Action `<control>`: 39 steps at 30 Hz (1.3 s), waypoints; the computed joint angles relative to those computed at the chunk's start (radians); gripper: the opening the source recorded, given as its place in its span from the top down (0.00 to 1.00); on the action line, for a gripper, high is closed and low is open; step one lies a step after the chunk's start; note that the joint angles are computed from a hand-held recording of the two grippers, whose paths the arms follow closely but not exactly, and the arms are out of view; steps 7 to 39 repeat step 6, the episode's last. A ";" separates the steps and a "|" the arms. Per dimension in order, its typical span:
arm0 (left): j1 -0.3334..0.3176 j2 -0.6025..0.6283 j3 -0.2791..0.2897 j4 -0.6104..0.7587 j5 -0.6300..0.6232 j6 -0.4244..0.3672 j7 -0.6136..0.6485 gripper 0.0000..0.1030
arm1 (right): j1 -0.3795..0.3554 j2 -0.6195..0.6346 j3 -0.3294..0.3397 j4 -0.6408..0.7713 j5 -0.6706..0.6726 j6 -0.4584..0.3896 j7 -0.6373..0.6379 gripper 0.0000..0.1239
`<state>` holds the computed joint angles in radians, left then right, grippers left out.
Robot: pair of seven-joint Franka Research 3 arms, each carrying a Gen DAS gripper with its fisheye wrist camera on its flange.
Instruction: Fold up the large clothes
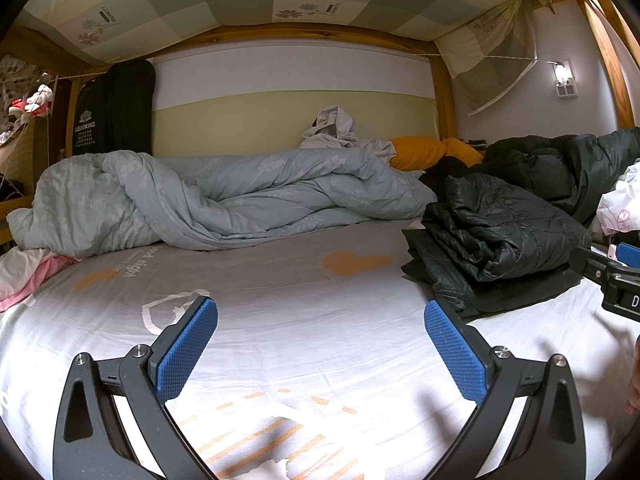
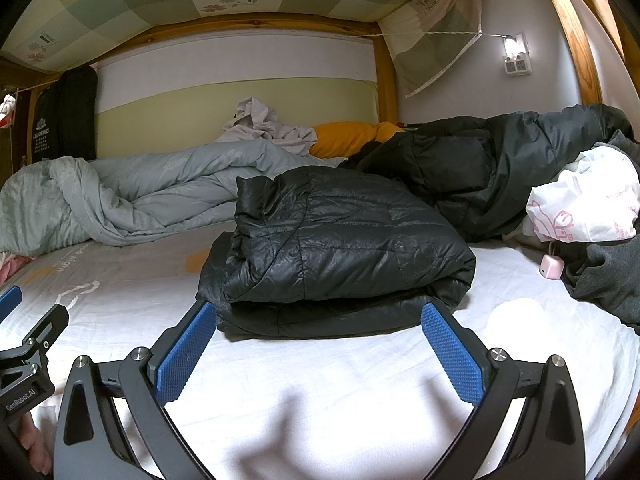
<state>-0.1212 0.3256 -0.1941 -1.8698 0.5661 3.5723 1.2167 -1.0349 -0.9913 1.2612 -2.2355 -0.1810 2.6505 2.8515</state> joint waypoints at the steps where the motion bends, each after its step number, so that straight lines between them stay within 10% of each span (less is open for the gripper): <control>1: 0.001 0.000 -0.001 0.001 0.001 0.000 -0.001 0.00 | 0.000 0.000 0.000 0.000 -0.001 -0.001 0.000 0.17; 39: 0.002 0.000 -0.002 0.000 0.002 0.000 -0.001 0.00 | 0.001 0.001 0.000 0.000 -0.002 -0.002 0.002 0.17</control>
